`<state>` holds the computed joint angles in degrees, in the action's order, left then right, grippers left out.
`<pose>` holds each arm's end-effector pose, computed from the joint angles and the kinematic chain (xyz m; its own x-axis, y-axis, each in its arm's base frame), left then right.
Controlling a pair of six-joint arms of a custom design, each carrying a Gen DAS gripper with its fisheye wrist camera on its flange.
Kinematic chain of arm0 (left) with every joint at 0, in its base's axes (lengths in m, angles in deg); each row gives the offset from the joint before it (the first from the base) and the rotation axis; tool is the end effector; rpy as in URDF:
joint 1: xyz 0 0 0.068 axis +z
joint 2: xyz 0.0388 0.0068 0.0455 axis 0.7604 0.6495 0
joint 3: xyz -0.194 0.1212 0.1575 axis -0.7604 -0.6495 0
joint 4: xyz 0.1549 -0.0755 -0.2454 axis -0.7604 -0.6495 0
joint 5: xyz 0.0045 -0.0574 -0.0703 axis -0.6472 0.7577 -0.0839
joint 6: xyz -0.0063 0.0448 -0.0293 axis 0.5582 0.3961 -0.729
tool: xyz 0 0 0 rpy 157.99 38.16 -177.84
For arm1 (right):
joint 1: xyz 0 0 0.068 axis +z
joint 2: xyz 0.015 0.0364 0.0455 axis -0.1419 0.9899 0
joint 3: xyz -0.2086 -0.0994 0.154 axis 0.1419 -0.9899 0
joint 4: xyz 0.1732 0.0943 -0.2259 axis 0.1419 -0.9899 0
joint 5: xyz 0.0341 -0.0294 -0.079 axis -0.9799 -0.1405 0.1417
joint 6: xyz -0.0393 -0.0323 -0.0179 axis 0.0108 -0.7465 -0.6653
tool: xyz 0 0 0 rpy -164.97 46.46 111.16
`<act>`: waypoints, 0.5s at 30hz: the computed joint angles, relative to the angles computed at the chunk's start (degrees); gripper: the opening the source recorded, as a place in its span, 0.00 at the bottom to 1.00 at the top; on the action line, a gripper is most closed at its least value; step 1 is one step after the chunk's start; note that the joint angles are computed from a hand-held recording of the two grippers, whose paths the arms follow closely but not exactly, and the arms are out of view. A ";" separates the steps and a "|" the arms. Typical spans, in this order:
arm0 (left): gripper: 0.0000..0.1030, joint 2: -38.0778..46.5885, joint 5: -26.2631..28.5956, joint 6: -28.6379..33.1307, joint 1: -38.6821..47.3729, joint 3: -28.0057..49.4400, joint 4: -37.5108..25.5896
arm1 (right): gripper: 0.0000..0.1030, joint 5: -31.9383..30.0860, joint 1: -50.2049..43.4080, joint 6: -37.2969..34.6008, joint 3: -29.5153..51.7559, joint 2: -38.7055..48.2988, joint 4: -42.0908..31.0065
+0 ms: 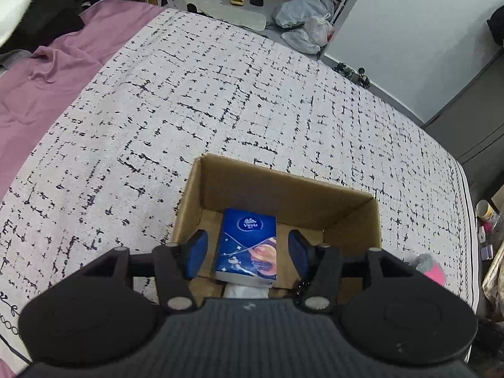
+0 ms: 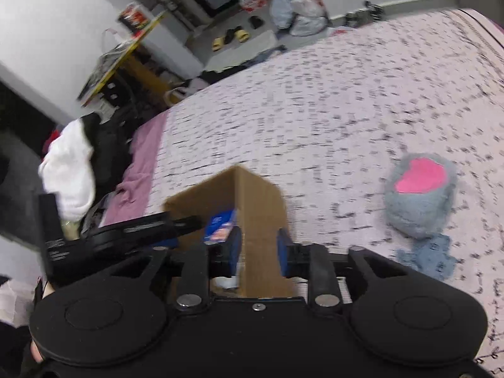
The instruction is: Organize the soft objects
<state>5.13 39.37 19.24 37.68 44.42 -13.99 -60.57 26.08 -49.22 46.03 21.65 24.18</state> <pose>0.1468 -0.0283 0.1053 -0.7725 -0.4692 -0.4279 -0.3875 0.8822 -0.2676 0.1642 0.1211 0.1258 -0.9066 0.1072 -0.4082 -0.1404 0.8355 0.5312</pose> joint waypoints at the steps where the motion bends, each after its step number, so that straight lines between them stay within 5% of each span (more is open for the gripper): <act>1: 0.55 -0.97 -0.03 -0.12 0.10 -0.09 -0.59 | 0.27 -0.38 -1.51 -0.53 -0.43 0.04 -0.39; 15: 0.73 -7.79 -2.59 -1.40 -2.57 1.18 -6.94 | 0.54 -0.69 -12.21 -6.97 -3.53 2.21 -0.74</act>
<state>-2.66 36.79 17.84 35.11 45.61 -20.93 -61.25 13.87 -56.20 42.50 23.85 23.45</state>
